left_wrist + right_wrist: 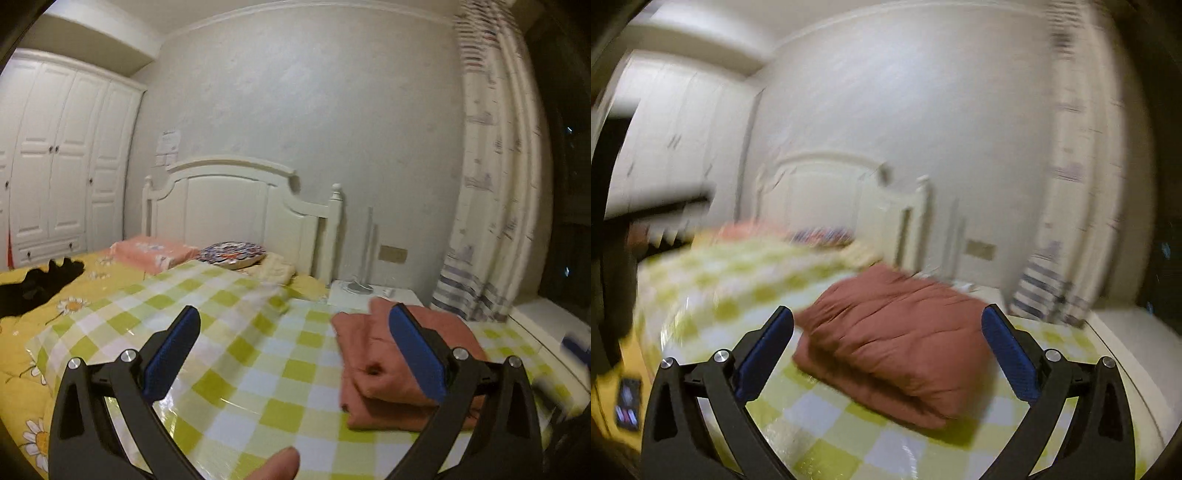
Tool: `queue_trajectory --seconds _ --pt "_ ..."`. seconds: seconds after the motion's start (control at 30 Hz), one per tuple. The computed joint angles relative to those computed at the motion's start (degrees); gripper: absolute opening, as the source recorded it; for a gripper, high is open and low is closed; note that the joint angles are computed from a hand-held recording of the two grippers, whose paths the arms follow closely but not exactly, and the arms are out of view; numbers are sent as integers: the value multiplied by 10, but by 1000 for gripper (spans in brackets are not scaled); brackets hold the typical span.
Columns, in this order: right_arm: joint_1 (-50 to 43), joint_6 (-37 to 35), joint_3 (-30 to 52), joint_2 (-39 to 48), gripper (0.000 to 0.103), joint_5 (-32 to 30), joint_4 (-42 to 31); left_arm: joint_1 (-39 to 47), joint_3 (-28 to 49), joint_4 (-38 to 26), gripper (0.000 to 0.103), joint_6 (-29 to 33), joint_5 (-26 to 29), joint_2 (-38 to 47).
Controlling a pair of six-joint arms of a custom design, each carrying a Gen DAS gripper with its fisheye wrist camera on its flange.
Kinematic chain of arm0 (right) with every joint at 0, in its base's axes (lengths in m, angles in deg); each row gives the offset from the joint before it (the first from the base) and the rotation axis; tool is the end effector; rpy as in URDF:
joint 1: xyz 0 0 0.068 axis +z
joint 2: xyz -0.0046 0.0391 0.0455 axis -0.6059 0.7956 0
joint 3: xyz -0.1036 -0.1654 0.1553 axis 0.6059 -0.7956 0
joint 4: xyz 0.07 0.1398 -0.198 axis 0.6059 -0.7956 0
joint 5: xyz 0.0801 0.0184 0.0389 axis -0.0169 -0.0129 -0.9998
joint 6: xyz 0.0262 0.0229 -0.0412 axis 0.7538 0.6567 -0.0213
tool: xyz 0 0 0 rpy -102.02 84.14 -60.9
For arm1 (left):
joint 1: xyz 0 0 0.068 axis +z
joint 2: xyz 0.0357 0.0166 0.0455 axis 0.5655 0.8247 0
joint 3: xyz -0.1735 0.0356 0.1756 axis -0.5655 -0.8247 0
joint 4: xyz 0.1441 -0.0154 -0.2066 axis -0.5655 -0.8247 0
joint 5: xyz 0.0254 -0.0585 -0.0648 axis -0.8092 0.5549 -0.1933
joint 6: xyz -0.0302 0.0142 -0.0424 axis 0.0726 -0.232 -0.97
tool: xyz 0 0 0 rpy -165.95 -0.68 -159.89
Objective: Fold large clothes
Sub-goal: 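Release the folded jacket bundle onto the bed and withdraw both grippers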
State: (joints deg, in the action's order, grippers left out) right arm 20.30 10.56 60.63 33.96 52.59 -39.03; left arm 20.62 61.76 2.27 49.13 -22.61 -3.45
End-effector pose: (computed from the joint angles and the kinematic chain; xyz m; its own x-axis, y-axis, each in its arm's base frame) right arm 0.1644 0.2088 0.2075 -0.1390 -0.1172 -0.9833 -0.1527 0.9836 -0.0956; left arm 0.1905 -0.0380 0.2867 -0.1905 -0.0636 -0.9796 -0.0192 0.9979 -0.0611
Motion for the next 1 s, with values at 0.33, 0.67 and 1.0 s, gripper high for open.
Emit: queue_trajectory --seconds 0.33,0.67,1.0 --pt "64 241 -65 -84 98 128 -148 -233 -64 -14 101 -24 -186 70" --pt "26 336 -44 39 98 109 -125 -194 -78 35 101 -28 -149 133" --pt "70 328 3 56 98 165 -186 -191 -83 14 101 -29 -115 106"
